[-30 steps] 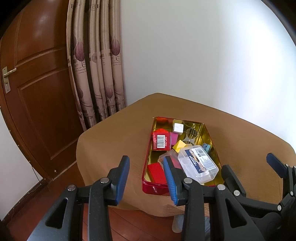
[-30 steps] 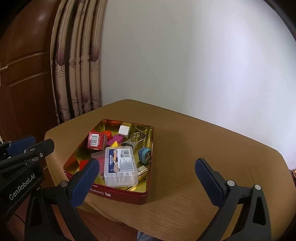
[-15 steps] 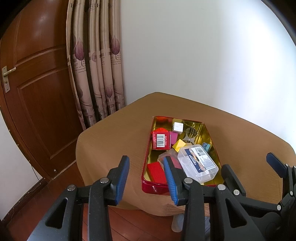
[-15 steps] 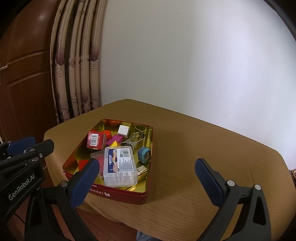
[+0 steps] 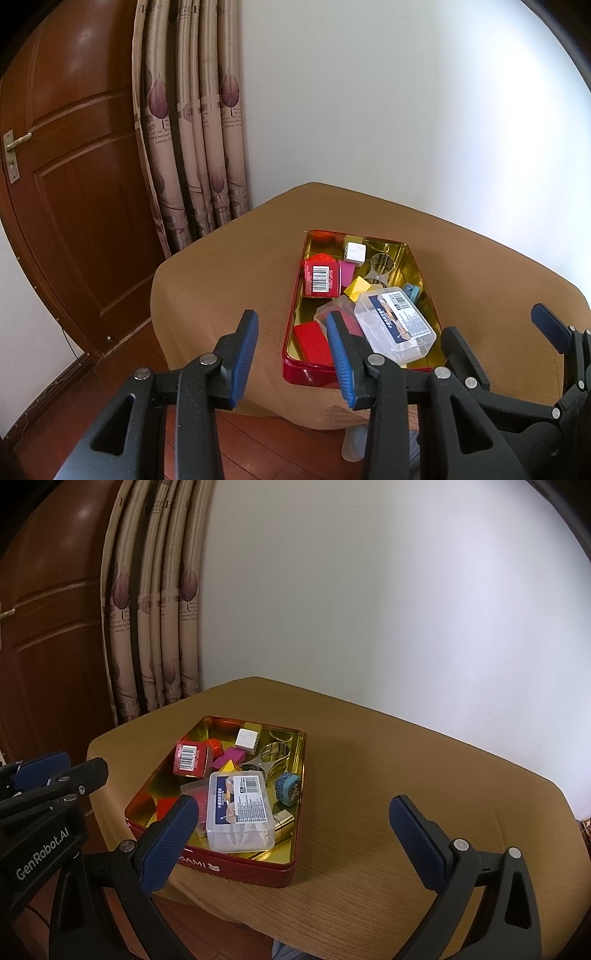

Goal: Organize rigid objects

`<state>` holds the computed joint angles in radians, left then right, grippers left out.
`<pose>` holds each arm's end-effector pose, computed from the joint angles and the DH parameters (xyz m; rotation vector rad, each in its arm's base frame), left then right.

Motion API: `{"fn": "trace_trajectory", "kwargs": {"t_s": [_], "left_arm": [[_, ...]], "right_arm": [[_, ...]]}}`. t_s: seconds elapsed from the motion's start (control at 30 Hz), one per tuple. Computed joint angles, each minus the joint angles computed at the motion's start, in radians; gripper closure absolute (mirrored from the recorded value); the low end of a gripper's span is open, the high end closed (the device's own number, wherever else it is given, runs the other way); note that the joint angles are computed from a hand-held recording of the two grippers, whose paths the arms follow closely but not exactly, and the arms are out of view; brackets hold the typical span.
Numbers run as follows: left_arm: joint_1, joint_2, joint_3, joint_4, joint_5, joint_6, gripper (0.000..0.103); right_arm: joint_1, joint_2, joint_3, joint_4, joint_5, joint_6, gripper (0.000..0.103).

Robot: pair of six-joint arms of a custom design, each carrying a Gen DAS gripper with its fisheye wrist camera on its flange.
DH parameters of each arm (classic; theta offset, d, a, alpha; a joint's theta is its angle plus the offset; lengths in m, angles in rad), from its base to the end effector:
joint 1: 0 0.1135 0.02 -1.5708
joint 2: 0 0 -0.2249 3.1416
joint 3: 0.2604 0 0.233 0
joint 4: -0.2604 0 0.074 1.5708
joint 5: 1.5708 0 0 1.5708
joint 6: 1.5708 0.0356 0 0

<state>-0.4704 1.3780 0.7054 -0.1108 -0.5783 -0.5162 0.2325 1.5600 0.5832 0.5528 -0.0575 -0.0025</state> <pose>0.2441 -0.1023 0.1676 -0.3207 2.1833 0.1430 0.2848 0.0695 0.1403 -0.2713 1.9814 0.2053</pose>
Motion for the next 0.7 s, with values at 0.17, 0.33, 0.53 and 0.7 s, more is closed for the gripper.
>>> {"fn": "trace_trajectory", "kwargs": {"t_s": [0.17,0.33,0.53,0.7], "left_arm": [[-0.002,-0.003,0.000,-0.005,-0.004,-0.001,0.064],[-0.004,0.002,0.000,0.001,-0.007,0.004,0.064],[-0.003,0.005,-0.002,0.007,-0.002,0.009,0.064],[-0.003,0.002,-0.006,0.009,-0.005,0.015,0.061]], "right_arm": [[0.001,0.002,0.000,-0.003,0.001,0.005,0.001],[0.004,0.002,-0.004,0.005,0.004,0.003,0.001],[0.007,0.008,-0.002,0.006,0.007,0.004,0.001],[0.007,0.007,-0.003,0.006,0.007,0.003,0.001]]}}
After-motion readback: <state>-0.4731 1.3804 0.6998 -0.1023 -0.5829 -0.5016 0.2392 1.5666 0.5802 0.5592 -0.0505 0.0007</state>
